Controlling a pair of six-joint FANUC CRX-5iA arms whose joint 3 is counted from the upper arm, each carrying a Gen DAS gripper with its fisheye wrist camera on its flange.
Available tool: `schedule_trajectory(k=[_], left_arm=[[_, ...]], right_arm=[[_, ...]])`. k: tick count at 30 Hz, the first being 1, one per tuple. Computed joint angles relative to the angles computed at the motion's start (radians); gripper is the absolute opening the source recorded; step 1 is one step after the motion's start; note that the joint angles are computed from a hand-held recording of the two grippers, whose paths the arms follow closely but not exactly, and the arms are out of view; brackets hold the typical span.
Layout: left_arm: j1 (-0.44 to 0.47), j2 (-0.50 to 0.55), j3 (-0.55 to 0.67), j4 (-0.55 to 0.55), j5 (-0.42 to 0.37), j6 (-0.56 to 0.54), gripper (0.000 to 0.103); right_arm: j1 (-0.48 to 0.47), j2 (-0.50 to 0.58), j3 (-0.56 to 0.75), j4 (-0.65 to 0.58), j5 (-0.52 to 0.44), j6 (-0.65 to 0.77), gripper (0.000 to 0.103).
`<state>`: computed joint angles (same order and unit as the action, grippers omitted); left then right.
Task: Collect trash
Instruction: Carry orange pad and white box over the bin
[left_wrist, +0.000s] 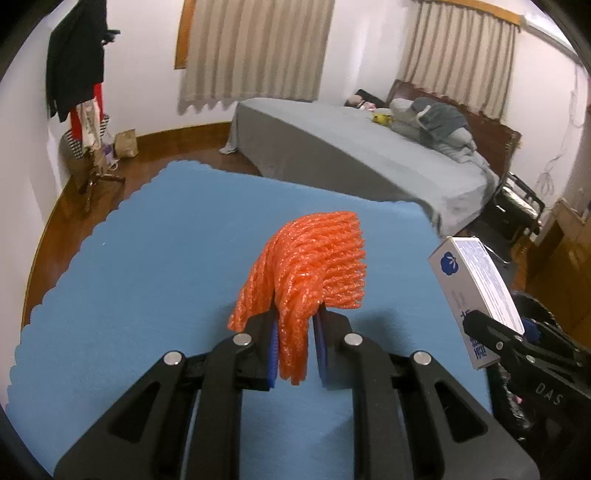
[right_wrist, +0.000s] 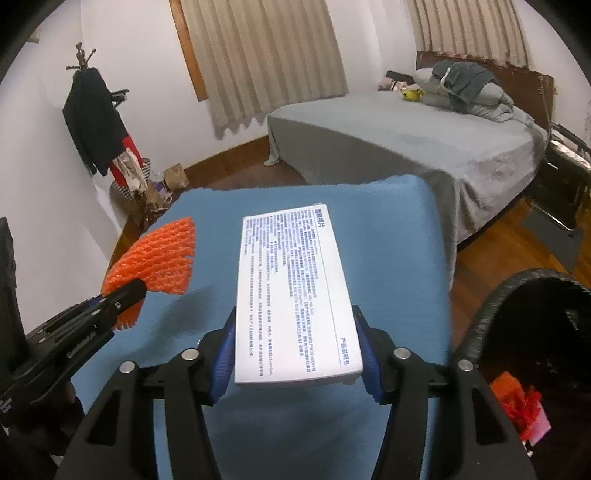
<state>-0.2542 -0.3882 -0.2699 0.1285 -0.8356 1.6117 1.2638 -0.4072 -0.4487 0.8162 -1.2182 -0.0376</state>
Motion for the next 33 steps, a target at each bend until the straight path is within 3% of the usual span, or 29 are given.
schedule_trajectory(k=[13,23,33], left_arm=[[-0.184,-0.015,0.058,-0.059,0.005,0.083,0.015],[-0.360,0.029,0.131,-0.130,0.025,0.150,0.015],[-0.489,0.079,0.176,-0.143,0.057,0.135,0.015]], right_arm=[[0.221,-0.159,-0.053,0.106,-0.294,-0.118,0.056],[0.461,-0.260,-0.082,0.169,-0.634,-0.248,0.056],[0.726,-0.325,-0.103,0.170,-0.961,-0.420,0.056]])
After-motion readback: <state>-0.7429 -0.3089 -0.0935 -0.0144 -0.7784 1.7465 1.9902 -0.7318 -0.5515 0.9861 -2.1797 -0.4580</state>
